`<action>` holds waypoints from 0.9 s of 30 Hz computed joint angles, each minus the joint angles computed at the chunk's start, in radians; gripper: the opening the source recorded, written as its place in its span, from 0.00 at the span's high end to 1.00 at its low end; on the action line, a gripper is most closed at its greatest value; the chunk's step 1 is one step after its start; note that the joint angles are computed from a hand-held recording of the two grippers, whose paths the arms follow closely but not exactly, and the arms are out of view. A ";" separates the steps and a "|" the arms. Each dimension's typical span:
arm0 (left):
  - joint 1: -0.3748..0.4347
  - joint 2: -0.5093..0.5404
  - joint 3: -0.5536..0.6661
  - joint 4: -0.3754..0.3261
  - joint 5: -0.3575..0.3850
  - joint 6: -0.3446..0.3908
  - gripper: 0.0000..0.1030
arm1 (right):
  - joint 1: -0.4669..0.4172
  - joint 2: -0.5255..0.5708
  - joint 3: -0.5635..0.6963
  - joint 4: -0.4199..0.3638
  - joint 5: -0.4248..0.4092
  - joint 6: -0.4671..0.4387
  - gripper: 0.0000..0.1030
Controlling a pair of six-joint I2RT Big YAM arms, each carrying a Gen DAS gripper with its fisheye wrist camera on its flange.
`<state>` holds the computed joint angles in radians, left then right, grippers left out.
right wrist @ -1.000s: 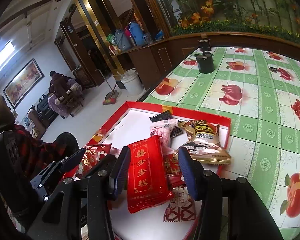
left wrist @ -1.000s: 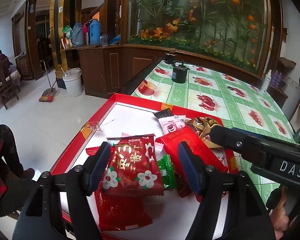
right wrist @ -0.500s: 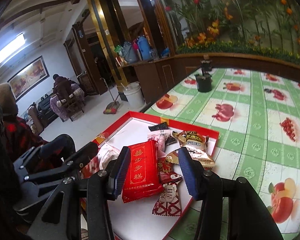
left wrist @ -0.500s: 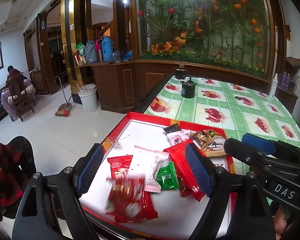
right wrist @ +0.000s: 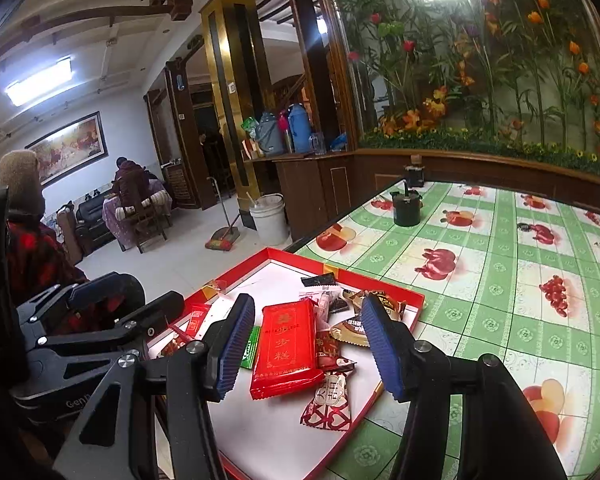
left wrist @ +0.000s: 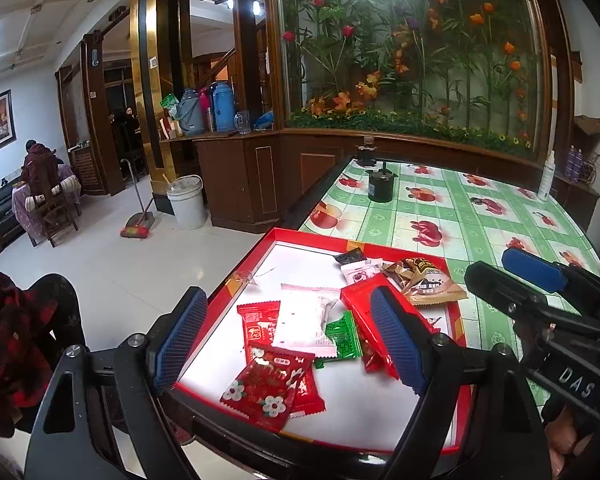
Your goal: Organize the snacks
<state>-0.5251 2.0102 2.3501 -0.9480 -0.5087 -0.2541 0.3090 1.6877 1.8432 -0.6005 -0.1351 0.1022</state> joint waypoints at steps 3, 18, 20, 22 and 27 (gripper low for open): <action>-0.002 -0.016 -0.021 0.007 0.003 -0.006 0.18 | 0.011 -0.010 -0.015 0.008 0.017 -0.030 0.42; -0.006 -0.027 -0.031 -0.012 0.002 -0.020 0.18 | 0.033 -0.058 -0.083 0.096 0.054 -0.079 0.40; -0.006 -0.025 -0.029 -0.015 0.003 -0.021 0.18 | 0.034 -0.059 -0.086 0.099 0.053 -0.079 0.40; -0.006 -0.024 -0.026 -0.023 0.008 -0.025 0.18 | 0.034 -0.059 -0.086 0.096 0.054 -0.079 0.40; -0.004 -0.024 -0.027 -0.017 0.019 -0.024 0.18 | 0.035 -0.059 -0.084 0.093 0.055 -0.075 0.40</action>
<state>-0.5288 1.9858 2.3233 -0.9650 -0.4897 -0.2778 0.3439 1.6284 1.7589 -0.5072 -0.0805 0.0271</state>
